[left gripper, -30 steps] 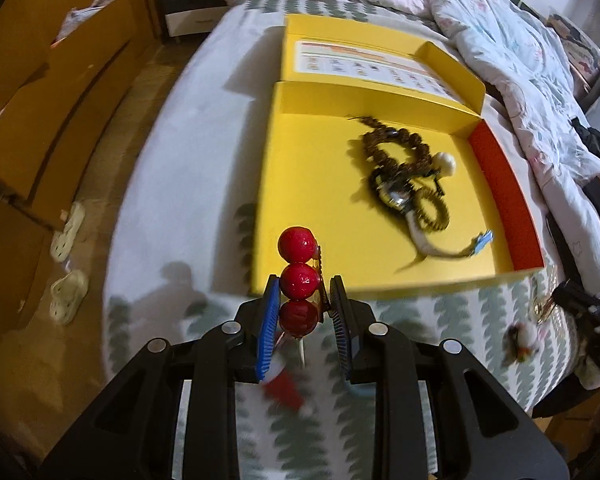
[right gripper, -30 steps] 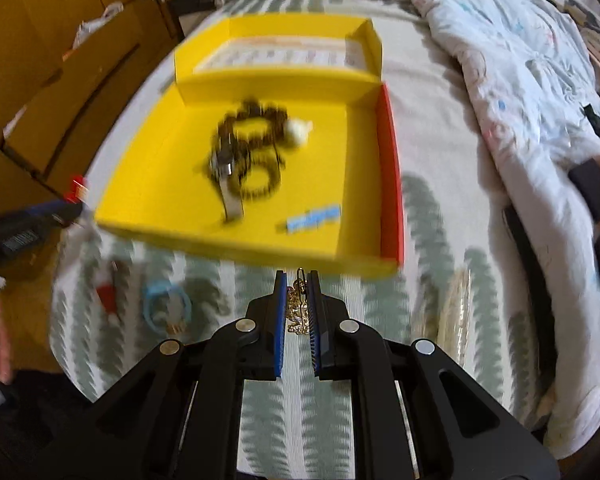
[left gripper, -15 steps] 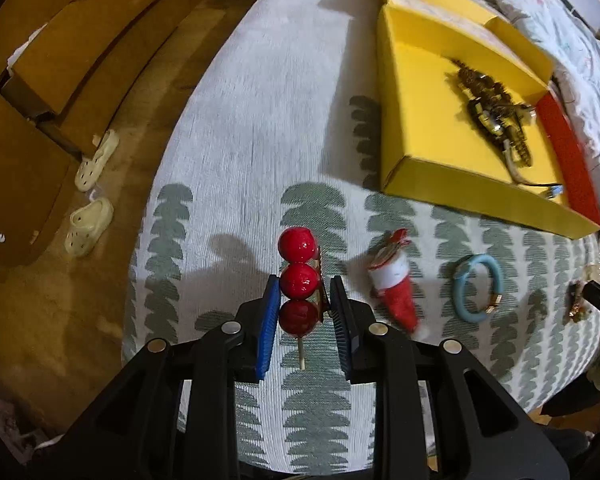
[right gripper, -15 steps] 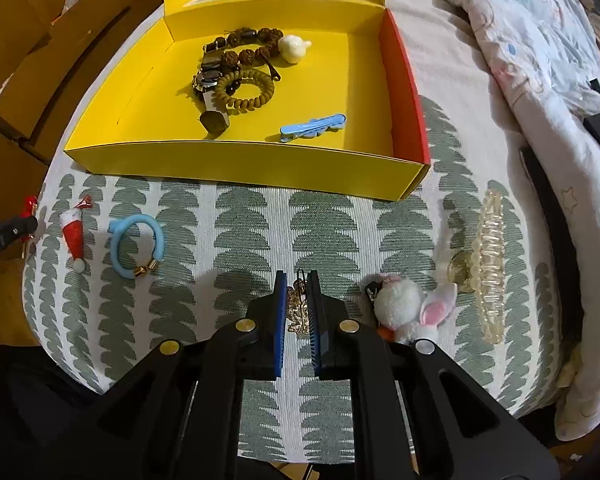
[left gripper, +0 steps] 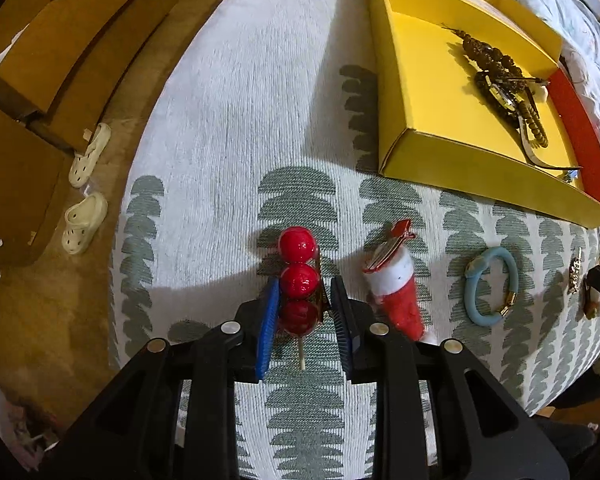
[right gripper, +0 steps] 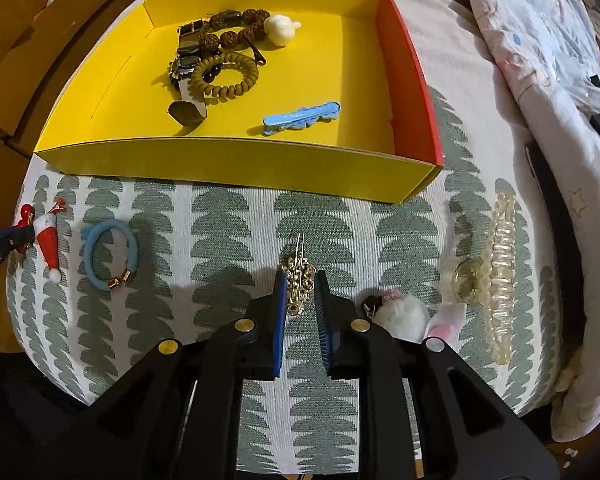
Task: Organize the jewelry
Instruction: 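Carry the hairpin and brooch out of the tray and release them on the bedspread, then move the left tool to the brown bead bracelet while the right tool reaches the white ornament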
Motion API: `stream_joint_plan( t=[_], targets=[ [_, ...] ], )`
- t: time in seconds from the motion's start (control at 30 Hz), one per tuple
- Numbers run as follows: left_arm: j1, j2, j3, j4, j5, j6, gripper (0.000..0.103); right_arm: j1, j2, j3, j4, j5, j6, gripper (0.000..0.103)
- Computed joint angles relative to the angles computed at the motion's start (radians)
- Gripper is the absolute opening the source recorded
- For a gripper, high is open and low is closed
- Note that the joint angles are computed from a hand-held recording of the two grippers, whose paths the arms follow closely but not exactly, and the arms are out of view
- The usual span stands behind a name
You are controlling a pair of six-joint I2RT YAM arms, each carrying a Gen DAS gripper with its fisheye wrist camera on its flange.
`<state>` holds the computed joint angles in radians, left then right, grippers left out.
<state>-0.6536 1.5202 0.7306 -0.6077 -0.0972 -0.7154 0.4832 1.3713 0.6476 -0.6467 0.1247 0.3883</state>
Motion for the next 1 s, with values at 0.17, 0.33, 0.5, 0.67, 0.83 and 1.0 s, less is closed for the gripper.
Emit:
stream_joint_plan(
  t=[0.17,0.33,0.5,0.67,0.83,1.0],
  targets=[
    [-0.007,-0.03,-0.004,-0.005,-0.022,-0.005,0.053,0.005,-0.033,0.011,-0.025,0.008,0.005,0.03],
    [-0.027,-0.062,0.002,-0.025,-0.049,-0.017,0.055,0.016,-0.09,0.017,-0.053,0.048,0.013,0.058],
    [-0.07,-0.132,0.017,-0.032,-0.087,-0.03,0.057,0.031,-0.175,0.045,-0.088,0.033,0.026,0.058],
    [-0.146,-0.135,0.093,-0.013,-0.126,-0.002,0.063,0.027,-0.228,0.092,-0.081,0.017,0.005,0.058],
    [-0.189,-0.041,0.23,-0.029,-0.189,0.032,0.074,0.025,-0.165,0.173,-0.093,0.042,-0.046,0.076],
    [-0.161,0.093,0.388,-0.027,-0.219,0.069,0.084,0.009,-0.184,0.224,-0.007,0.077,-0.148,0.1]
  ],
)
